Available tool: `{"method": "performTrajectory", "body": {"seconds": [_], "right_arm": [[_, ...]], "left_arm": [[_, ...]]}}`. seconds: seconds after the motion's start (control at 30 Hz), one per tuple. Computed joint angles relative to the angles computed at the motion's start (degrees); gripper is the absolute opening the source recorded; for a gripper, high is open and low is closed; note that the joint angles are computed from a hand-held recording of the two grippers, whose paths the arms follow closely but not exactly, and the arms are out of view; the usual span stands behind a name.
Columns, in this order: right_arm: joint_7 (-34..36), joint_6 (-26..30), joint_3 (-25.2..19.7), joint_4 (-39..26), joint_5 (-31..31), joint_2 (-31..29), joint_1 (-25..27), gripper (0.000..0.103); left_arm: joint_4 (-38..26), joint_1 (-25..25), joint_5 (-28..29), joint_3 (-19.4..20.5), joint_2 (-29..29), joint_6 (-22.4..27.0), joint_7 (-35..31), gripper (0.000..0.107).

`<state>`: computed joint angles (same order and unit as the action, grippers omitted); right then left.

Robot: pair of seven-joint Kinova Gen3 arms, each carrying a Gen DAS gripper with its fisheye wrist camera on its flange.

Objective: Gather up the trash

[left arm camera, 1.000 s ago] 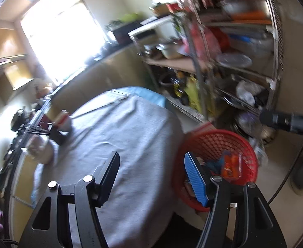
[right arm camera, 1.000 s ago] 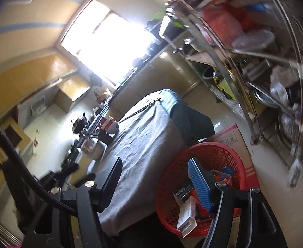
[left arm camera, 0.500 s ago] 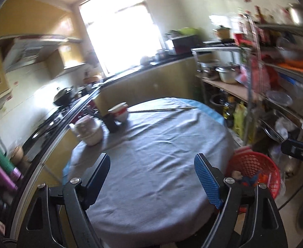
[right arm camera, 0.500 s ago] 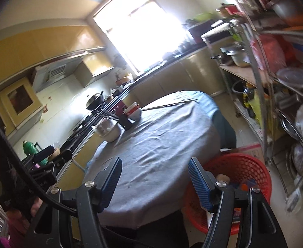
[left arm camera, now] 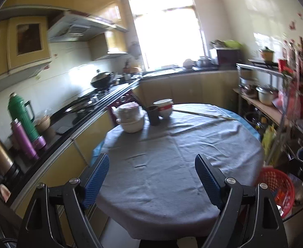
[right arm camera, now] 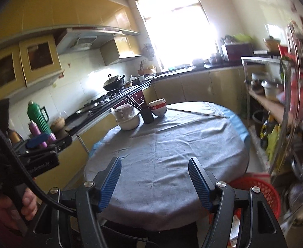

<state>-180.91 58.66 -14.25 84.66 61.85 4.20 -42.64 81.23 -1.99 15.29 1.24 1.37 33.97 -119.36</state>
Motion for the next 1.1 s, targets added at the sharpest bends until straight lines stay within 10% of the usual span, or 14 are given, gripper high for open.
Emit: {"method": "performTrajectory", "body": {"seconds": [0.53,1.1], "right_arm": [[12.52,17.44,8.25,-26.16,-4.59,15.61,-11.33,0.071],[14.21,19.71,14.31,-29.24,-4.37,17.38,-17.48,0.071]], "left_arm": [[-2.59,-9.44,14.44,-2.69,3.35,3.86,-7.83,0.092],[-2.26,-10.97,15.53,-2.36,3.11,4.14,-8.31,0.092]]}}
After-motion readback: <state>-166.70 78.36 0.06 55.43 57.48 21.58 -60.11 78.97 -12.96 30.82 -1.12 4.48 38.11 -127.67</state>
